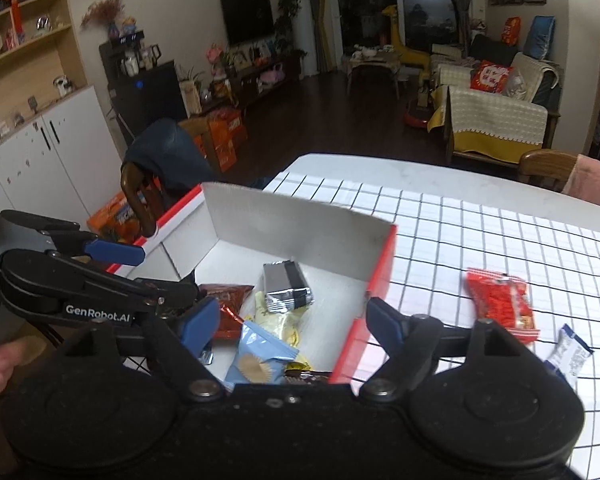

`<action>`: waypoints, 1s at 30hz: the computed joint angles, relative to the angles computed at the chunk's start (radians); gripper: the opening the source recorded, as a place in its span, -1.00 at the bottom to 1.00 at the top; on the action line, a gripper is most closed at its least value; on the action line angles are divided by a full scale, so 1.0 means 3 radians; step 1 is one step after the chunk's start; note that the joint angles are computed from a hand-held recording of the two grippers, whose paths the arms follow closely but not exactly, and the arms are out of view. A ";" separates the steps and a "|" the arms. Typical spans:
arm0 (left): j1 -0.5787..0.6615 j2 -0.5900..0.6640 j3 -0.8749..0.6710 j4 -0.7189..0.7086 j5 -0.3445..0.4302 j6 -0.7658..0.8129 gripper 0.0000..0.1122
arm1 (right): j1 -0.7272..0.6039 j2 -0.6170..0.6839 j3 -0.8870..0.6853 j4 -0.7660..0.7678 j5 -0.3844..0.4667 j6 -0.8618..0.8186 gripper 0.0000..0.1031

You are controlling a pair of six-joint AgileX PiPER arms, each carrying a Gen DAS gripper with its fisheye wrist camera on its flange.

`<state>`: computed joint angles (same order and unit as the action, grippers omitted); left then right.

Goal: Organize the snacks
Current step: 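Move both tools back over the red chip bag and white snack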

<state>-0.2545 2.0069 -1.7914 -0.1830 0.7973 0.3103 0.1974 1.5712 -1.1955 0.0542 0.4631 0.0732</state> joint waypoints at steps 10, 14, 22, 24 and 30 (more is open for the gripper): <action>-0.0394 -0.0148 0.0094 0.0036 -0.0181 -0.0200 0.47 | -0.0543 -0.0465 0.0401 0.0667 -0.0066 -0.0698 0.82; -0.0599 -0.0076 -0.0018 0.0118 -0.0166 -0.0365 0.49 | -0.0881 -0.0598 0.0541 0.1003 -0.0022 -0.1128 0.87; -0.1002 0.0250 -0.0431 0.0402 -0.0088 -0.0845 0.53 | -0.1598 -0.0646 0.0648 0.1375 0.0109 -0.1741 1.00; -0.1076 0.0348 -0.0539 0.0448 -0.0072 -0.0979 0.54 | -0.1740 -0.0570 0.0611 0.1369 0.0123 -0.1804 1.00; -0.1273 0.0833 -0.1230 0.0672 0.0242 -0.1371 0.56 | -0.2096 -0.0140 0.0423 0.1334 0.0082 -0.1856 1.00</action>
<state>-0.6363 2.2567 -2.1604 0.0187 0.8698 -0.1008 -0.4315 1.5293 -1.0685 0.4542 0.4878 -0.4835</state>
